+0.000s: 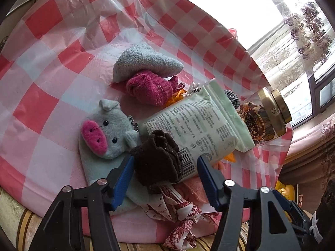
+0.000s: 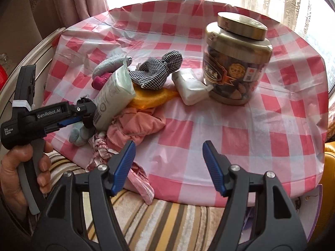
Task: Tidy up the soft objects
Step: 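Grasp the dark brown knit sock with the left tool while the right grasps the printed snack packet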
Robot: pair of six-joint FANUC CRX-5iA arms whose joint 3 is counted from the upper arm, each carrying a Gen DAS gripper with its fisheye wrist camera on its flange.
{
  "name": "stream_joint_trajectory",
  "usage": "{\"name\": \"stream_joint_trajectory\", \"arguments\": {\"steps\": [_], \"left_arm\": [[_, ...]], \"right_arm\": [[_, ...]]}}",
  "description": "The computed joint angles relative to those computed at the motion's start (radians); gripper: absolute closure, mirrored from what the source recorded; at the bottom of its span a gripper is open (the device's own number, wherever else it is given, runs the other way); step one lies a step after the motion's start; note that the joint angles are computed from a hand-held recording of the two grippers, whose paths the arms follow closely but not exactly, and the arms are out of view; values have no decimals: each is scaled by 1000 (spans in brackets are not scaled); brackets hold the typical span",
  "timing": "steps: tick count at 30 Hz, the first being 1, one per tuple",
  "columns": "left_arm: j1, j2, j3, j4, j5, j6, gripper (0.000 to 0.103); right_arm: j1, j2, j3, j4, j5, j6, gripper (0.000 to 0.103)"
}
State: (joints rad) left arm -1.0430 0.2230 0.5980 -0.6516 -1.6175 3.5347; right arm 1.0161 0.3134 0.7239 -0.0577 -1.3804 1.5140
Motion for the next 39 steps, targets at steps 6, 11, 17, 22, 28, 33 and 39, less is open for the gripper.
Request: {"name": "stream_joint_trajectory", "arguments": {"steps": [6,11,17,22,28,33,39], "left_arm": [[-6,-34,-64,-16,45,42,68],[-39,-49,-89,-62,48,101,73],[-104,-38,-68,-156,-16,150,75],[-145,-20,-37,-222,-83,173,75],[-167,-29,-54,-256,-111,231,75],[-153,-38,-73,-233,-84,237,75],[-126,-60,-117,-184,-22,253,75]], "right_arm": [[11,79,102,-38,-19,8,33],[21,146,193,-69,-28,32,33],[40,238,315,-82,-58,55,32],[49,320,433,-112,-136,88,32],[64,305,411,-134,-130,124,34],[46,303,422,-216,-138,122,34],[13,351,502,-317,-199,42,34]]}}
